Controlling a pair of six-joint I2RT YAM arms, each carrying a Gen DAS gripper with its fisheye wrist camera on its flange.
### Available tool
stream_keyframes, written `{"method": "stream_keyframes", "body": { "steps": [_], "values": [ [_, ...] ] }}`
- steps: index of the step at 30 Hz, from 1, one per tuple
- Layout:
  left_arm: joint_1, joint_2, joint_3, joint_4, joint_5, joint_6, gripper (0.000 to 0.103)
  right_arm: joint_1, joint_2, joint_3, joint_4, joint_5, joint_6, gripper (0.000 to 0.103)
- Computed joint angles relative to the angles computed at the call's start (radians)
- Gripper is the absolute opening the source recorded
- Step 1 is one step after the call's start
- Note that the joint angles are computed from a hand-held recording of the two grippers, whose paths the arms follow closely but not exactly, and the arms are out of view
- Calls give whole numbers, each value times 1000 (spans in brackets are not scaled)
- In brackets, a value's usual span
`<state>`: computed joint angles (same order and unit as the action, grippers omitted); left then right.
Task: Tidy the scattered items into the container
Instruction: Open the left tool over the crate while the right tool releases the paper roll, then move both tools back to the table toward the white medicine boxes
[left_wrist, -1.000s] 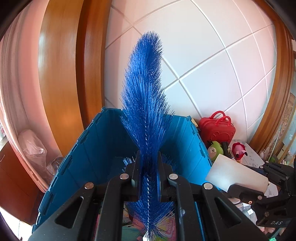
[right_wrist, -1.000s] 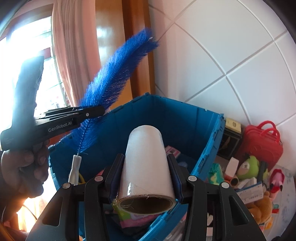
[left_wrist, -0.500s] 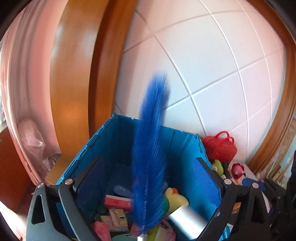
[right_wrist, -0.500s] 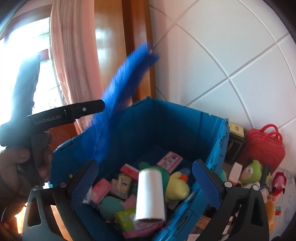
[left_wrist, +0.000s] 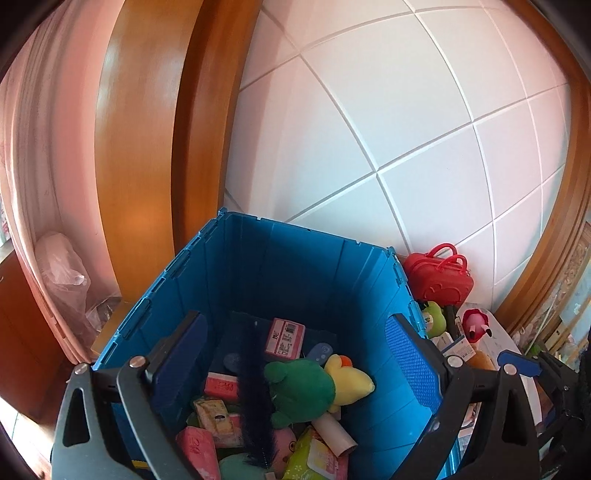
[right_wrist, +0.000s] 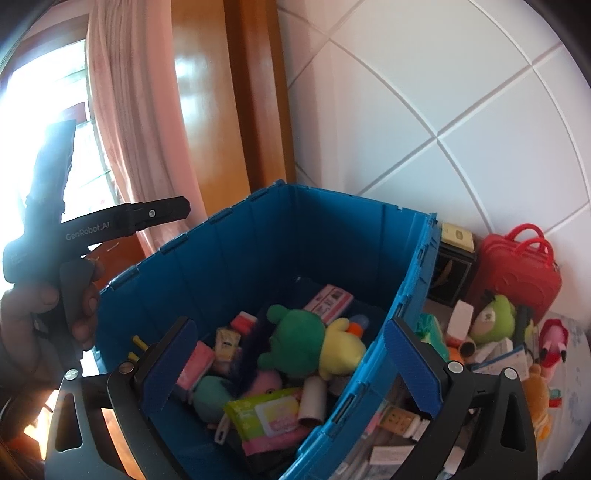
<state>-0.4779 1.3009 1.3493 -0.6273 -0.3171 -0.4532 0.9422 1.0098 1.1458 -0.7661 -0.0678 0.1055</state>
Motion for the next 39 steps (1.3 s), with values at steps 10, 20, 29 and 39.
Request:
{"method": "stream_keyframes", "body": {
  "steps": [10,20,29,39],
  "values": [
    [-212,107,114,-59,-151,-73,98,-223,-155,-61,-98,-158,-110,103],
    [-428,370,376,-111,-231,-148,98,-1041,-147,-18,-433,-668,-673,103],
    [-568,710,693,-200,-241,-186,98,-1698,216,89,-703,-793,-1348,103],
    [-619,1071,952,-307,-187,-252,98,-1882,538,136,-506,-683,-1453,103]
  ]
}}
